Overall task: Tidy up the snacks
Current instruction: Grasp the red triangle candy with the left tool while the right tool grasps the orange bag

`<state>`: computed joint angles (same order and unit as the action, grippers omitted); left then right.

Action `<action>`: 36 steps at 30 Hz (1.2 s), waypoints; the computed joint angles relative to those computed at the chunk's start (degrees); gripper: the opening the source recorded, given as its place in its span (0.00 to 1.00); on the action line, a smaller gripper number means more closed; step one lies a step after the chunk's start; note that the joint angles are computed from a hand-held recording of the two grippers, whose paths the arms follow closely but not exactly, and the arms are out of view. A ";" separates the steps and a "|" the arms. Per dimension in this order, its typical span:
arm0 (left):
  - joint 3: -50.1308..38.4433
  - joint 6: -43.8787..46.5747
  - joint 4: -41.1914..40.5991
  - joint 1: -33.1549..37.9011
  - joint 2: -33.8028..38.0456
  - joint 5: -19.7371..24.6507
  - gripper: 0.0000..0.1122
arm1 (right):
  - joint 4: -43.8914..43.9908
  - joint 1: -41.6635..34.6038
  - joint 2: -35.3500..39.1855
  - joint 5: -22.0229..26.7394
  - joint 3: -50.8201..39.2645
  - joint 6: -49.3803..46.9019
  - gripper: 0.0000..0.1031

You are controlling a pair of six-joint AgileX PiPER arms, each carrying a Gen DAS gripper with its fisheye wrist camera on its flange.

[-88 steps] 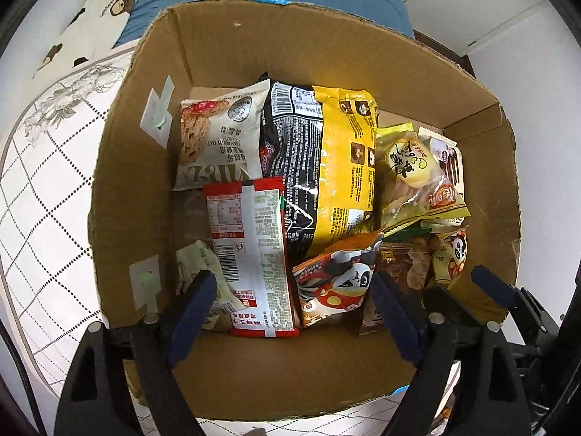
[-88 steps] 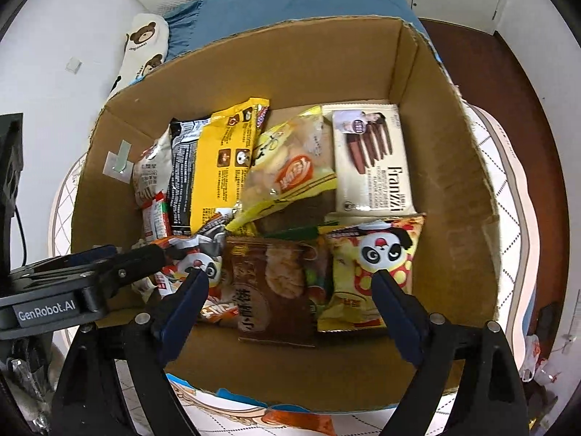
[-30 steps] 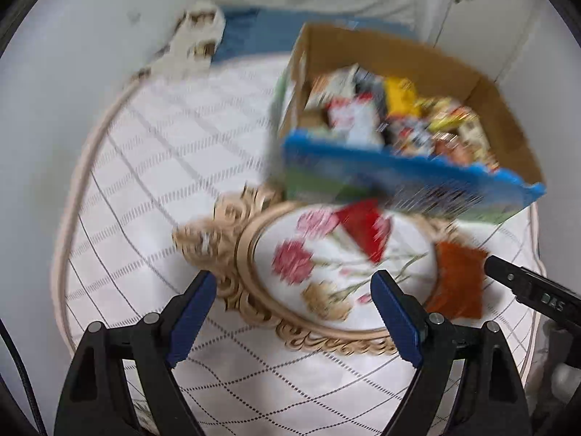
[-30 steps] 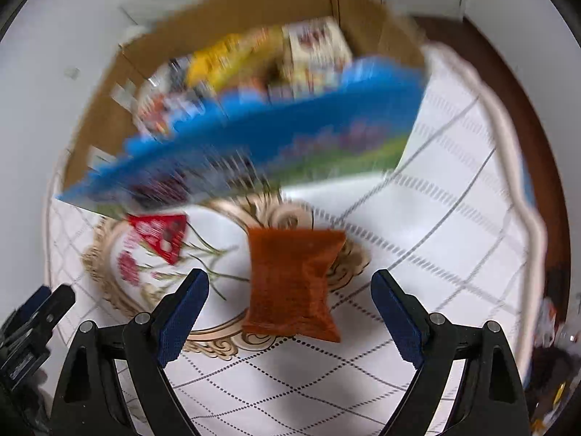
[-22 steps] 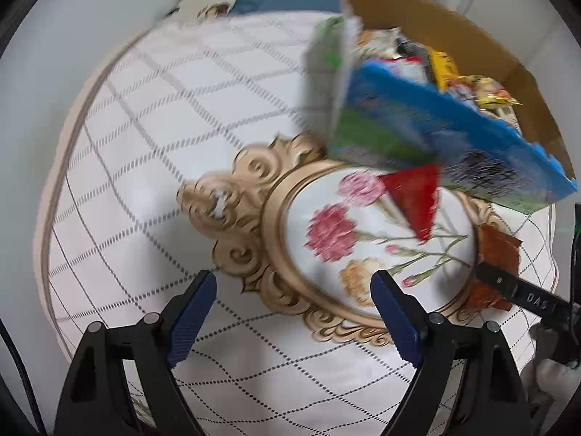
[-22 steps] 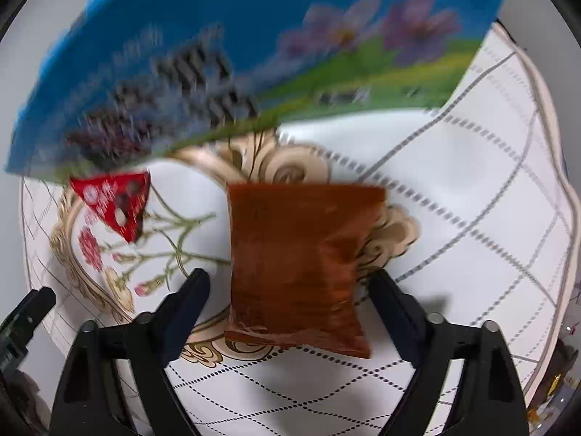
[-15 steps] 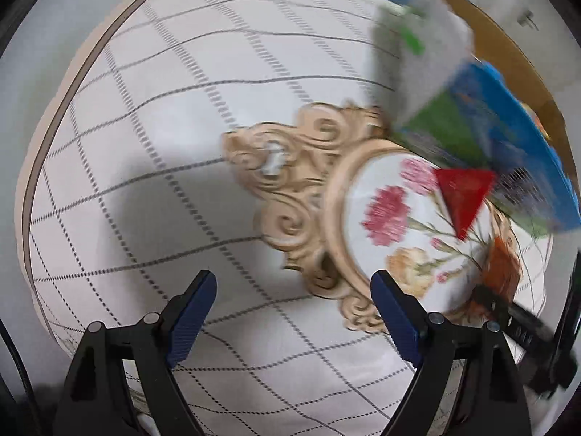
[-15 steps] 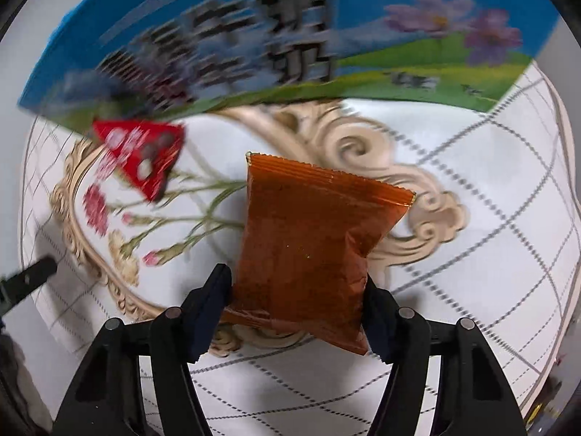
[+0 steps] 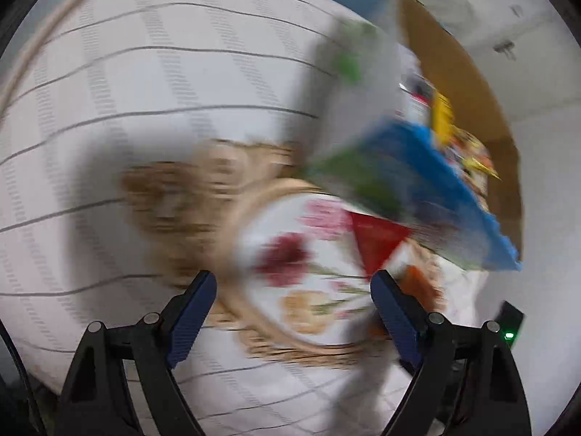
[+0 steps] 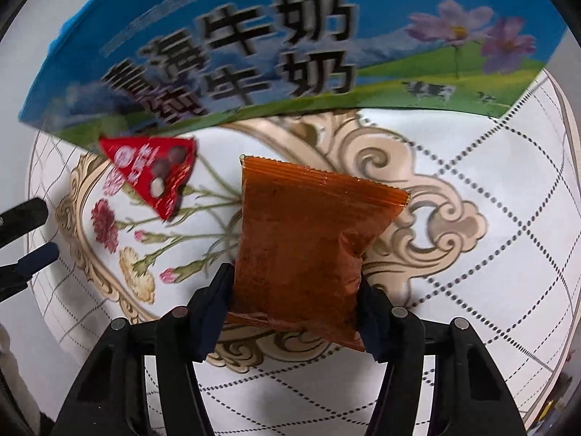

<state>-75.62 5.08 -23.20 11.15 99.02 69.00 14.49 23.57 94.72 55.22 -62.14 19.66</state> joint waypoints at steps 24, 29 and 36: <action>19.11 3.43 9.71 -12.72 -8.67 -10.26 0.30 | 2.57 -10.26 -13.54 5.32 15.83 -12.23 0.61; 28.80 7.45 8.89 -10.78 -17.01 -8.05 0.30 | 3.55 -11.11 -20.08 8.92 22.07 -14.93 0.61; 17.38 4.98 -1.12 -3.25 -11.57 -5.65 0.56 | 3.91 -17.54 -20.64 9.53 22.79 -20.10 0.61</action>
<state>-58.24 10.06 -24.32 7.90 87.45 63.35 18.40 6.03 74.08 64.75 -39.35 -0.44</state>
